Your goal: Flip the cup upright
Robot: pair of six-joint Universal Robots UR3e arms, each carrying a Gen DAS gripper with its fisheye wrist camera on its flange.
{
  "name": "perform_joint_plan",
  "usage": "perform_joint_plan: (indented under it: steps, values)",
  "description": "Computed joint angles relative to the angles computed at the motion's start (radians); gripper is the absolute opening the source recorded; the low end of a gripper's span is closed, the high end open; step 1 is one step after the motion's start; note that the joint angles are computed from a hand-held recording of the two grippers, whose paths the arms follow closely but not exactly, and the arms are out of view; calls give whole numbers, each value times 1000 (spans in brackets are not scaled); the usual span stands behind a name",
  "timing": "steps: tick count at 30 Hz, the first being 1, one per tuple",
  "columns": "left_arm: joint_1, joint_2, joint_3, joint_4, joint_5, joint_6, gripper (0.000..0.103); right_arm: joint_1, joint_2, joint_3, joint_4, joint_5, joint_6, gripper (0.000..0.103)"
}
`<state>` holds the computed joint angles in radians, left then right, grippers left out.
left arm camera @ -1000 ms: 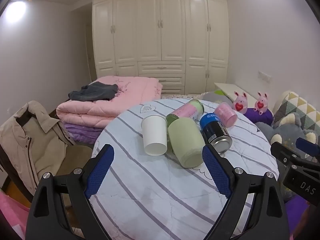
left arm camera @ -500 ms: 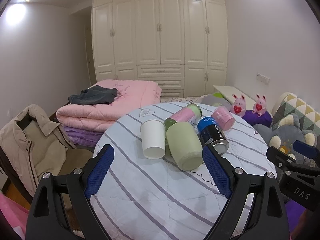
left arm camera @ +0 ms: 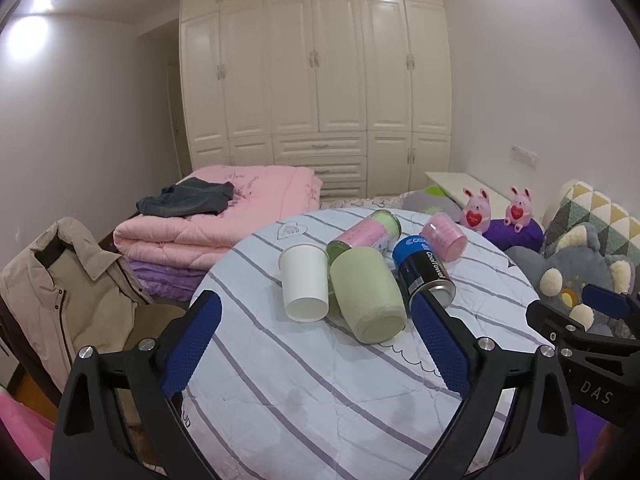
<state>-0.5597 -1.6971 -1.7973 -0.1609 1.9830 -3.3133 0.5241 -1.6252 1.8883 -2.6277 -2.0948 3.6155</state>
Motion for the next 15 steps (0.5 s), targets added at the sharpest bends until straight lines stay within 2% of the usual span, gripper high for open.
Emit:
perform_joint_plan:
  steps: [15]
  values:
    - [-2,3,-11,11,-11,-8,99,-6,-9,-2,28,5,6,82]
